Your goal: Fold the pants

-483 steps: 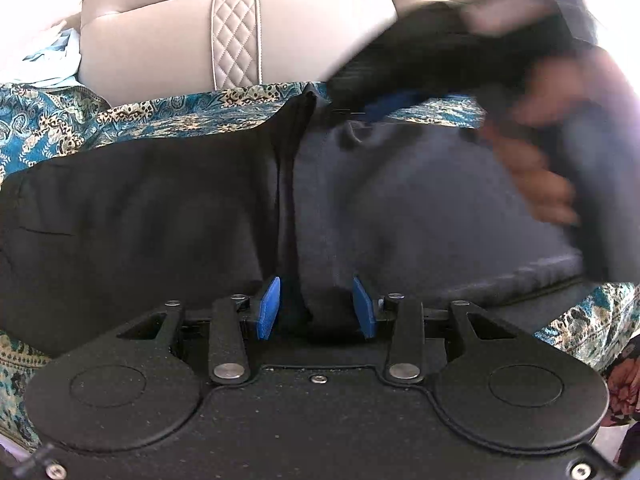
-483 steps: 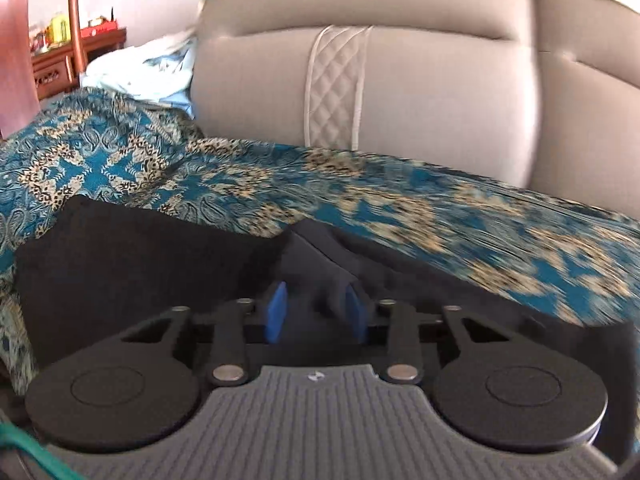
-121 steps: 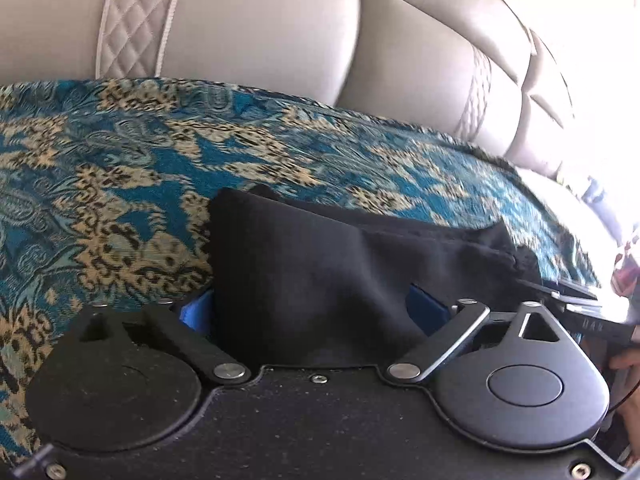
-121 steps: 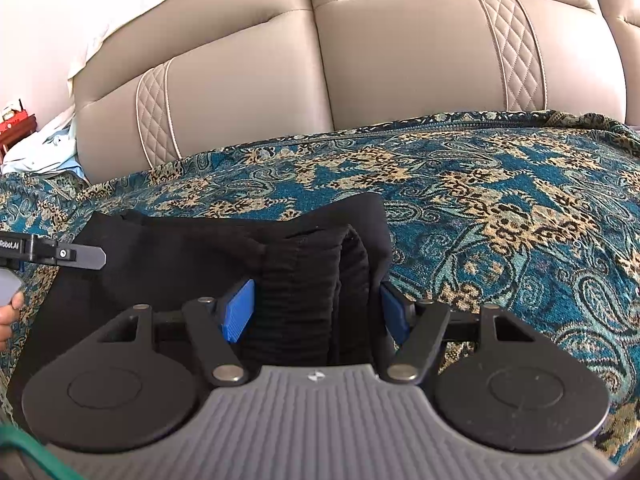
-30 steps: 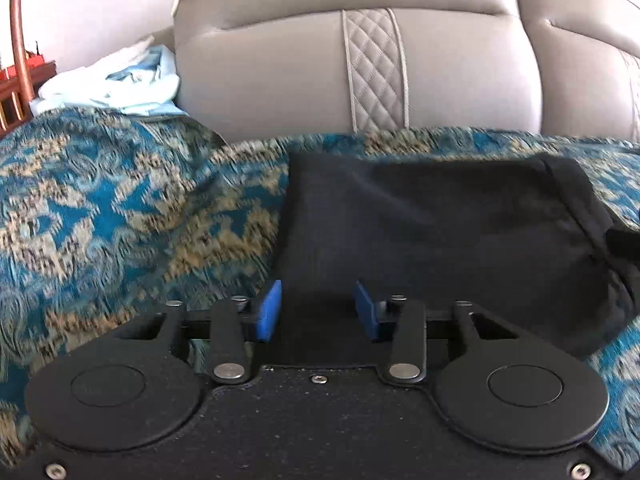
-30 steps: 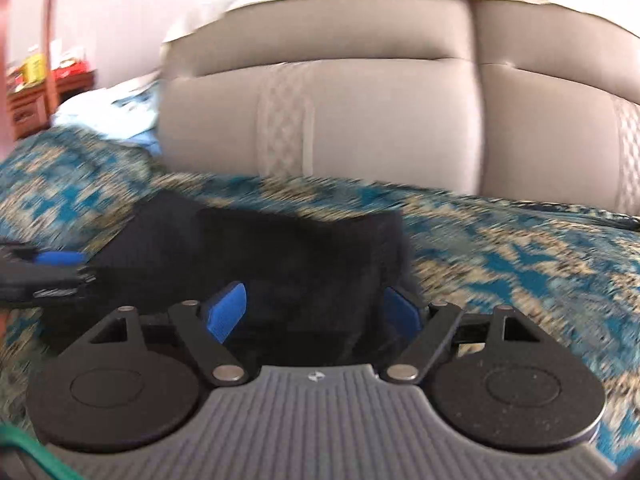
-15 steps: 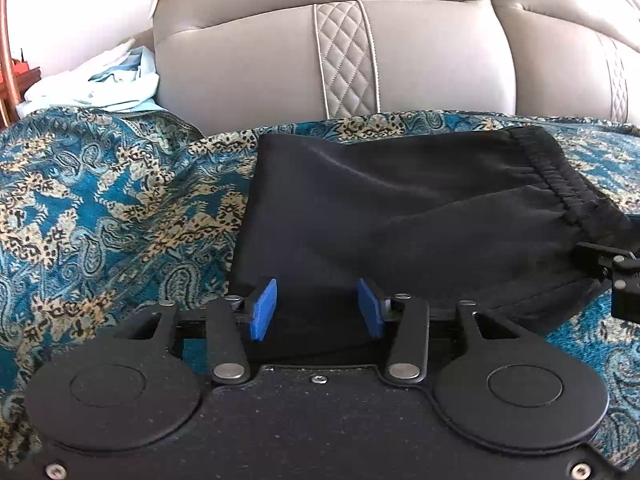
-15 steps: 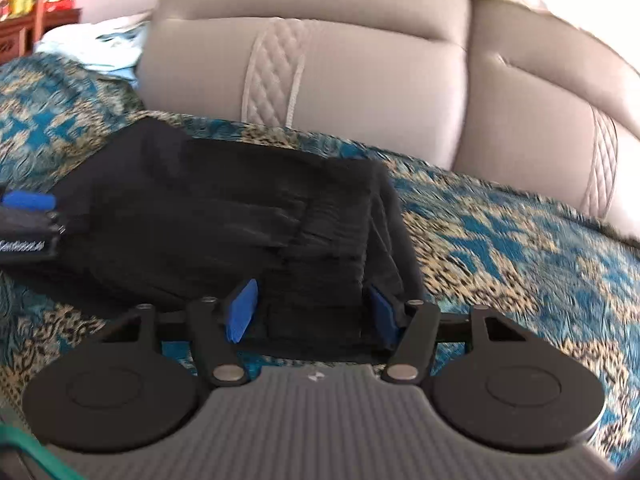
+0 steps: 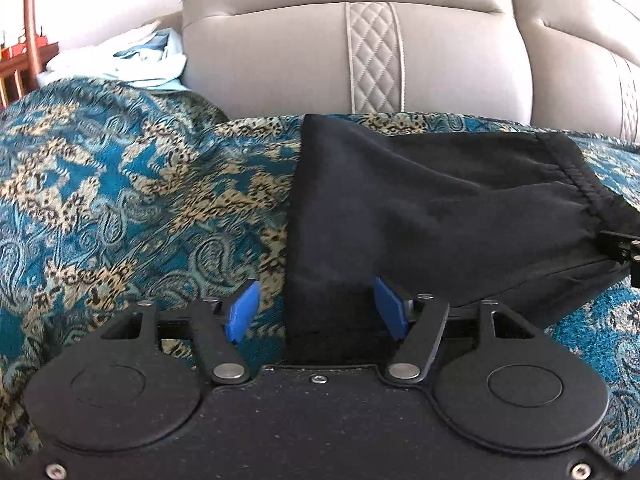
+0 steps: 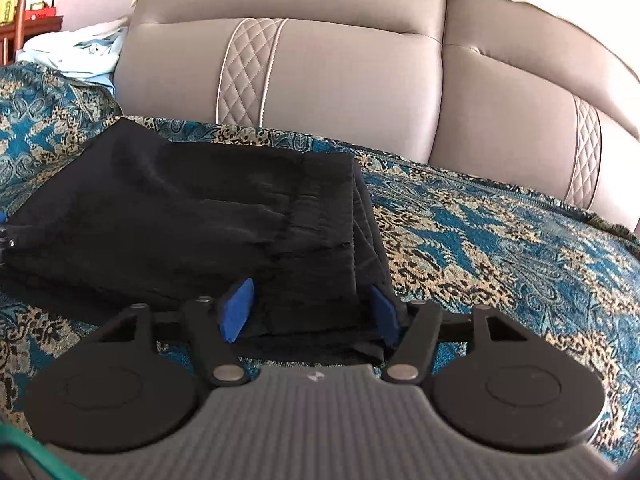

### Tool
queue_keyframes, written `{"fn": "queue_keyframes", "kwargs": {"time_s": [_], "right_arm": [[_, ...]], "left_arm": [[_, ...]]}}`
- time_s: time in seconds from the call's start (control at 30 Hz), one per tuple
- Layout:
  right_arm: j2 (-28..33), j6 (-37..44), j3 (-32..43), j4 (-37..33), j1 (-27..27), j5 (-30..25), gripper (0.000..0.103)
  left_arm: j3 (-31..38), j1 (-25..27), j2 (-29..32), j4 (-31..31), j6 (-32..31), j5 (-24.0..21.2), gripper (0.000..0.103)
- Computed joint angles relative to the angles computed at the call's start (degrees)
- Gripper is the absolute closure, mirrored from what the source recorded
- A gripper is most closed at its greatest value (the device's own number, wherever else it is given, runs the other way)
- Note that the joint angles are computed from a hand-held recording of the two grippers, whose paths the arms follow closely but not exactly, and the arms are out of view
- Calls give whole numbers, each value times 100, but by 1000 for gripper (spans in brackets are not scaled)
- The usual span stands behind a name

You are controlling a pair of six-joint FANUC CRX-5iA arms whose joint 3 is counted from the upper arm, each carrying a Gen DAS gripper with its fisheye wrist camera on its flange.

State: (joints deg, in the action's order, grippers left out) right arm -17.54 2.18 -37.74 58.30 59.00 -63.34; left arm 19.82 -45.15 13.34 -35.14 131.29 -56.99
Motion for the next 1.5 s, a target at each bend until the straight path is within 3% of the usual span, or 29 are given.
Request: {"fn": "queue_keyframes", "kwargs": {"time_s": [0.33, 0.37, 0.4, 0.57, 1.03, 1.5], "right_arm": [[-275, -275, -182, -39, -180, 428, 18], [-299, -363, -192, -20, -159, 419, 15], [-329, -470, -218, 39, -125, 403, 15], [-394, -742, -297, 304, 164, 92, 10], [-527, -1441, -427, 49, 1195, -827, 0], [-8, -1335, -210, -124, 1315, -952, 0]], "left_arm": [[-61, -3, -139, 162, -81, -144, 34], [-50, -5, -152, 209, -107, -171, 32], [-40, -13, -171, 227, -108, -214, 23], [-191, -6, -360, 465, -169, -83, 13], [-316, -237, -292, 717, -415, -80, 12], [-548, -137, -334, 807, -223, 118, 0]]}}
